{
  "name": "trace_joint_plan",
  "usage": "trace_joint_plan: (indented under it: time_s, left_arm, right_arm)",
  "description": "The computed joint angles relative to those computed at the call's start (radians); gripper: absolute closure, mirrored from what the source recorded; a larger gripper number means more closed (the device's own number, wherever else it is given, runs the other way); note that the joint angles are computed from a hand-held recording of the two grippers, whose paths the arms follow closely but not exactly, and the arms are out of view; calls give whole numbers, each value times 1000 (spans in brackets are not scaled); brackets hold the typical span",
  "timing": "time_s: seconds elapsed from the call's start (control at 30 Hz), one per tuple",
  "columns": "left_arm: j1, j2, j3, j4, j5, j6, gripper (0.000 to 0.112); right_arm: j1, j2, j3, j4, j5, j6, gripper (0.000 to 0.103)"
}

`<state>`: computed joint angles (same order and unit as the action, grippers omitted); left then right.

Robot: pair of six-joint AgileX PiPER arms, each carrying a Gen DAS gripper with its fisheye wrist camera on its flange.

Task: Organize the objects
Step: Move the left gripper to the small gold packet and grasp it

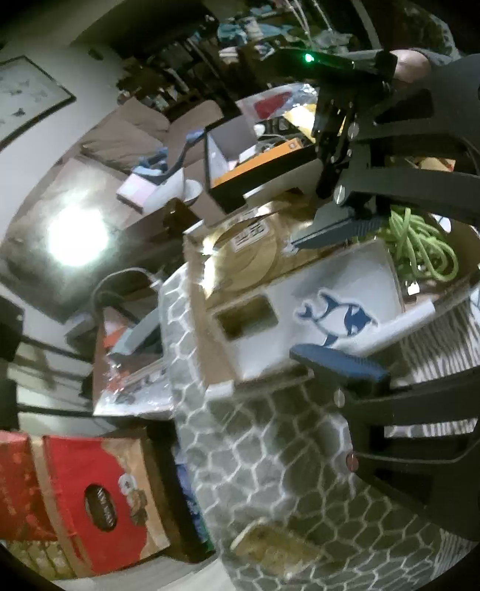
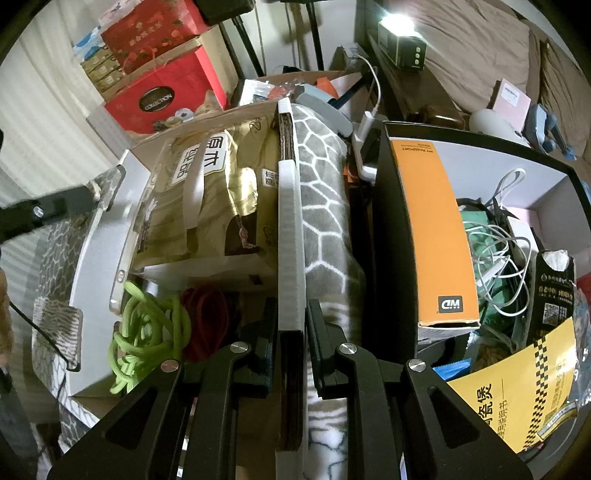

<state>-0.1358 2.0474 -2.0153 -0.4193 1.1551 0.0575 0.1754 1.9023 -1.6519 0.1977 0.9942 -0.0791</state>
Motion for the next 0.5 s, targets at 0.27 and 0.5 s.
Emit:
trace_joint_plan:
  time_s: [0.27, 0.5]
  left_arm:
    - [112, 18, -64, 114, 42, -72, 39]
    - [203, 49, -77, 201, 42, -57, 39]
  right_arm:
    - [0, -2, 3, 0, -1, 0, 87]
    - [1, -4, 5, -3, -1, 1, 87]
